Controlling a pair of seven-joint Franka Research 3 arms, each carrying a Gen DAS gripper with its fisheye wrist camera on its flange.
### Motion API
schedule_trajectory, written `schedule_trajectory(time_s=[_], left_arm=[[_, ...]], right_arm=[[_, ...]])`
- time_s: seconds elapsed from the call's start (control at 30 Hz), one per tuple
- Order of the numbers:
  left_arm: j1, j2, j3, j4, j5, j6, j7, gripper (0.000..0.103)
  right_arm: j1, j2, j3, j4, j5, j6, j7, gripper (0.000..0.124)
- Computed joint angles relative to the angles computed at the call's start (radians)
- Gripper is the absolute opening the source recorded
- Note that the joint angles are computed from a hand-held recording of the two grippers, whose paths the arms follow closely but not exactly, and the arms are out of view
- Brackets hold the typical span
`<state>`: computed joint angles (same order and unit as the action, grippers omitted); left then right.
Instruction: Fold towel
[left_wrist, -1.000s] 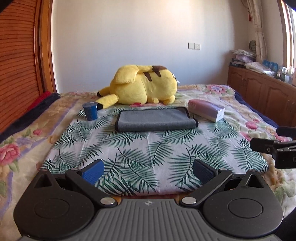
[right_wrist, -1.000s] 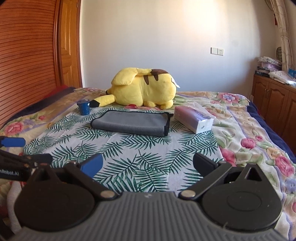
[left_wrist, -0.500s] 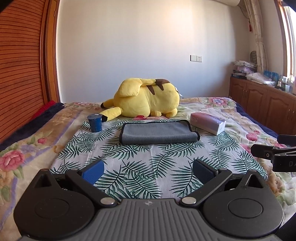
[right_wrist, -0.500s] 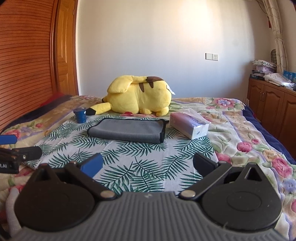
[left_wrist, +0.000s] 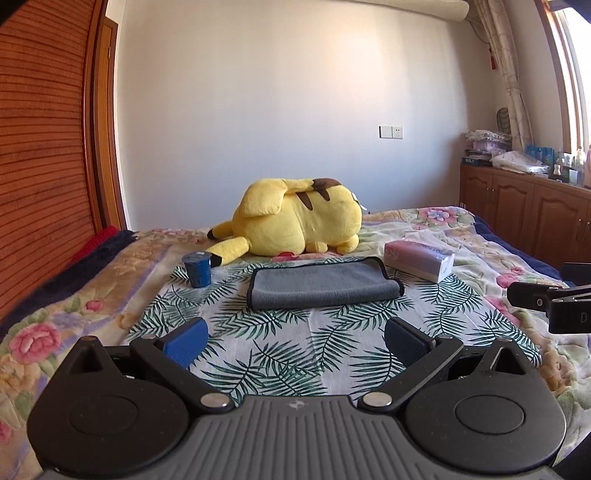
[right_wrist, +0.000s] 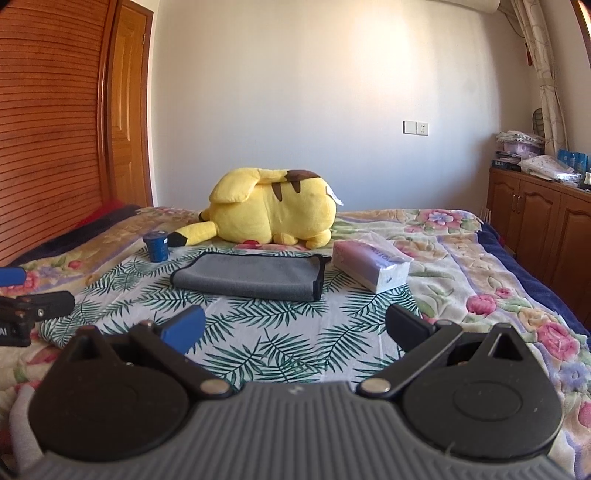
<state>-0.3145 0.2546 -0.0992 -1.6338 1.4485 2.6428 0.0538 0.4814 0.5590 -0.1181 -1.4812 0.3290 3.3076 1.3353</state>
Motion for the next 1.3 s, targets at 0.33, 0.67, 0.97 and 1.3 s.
schedule_trajectory(time_s=[0.33, 0.67, 0.97, 1.3], left_arm=[[0.002, -0.011, -0.002, -0.009, 0.034, -0.006, -0.047, 0.087], [0.006, -0.013, -0.006, -0.012, 0.04, -0.004, -0.045, 0.087], [0.006, -0.012, -0.007, -0.011, 0.04, -0.006, -0.045, 0.087], [0.003, -0.013, -0.008, -0.013, 0.041, -0.01, -0.045, 0.087]], right_arm=[[0.005, 0.001, -0.006, -0.005, 0.02, 0.024, -0.008, 0.103], [0.007, 0.0, -0.006, -0.005, 0.031, 0.024, -0.023, 0.103], [0.008, 0.001, -0.006, -0.003, 0.036, 0.024, -0.028, 0.103], [0.011, 0.001, -0.009, -0.003, 0.039, 0.023, -0.029, 0.103]])
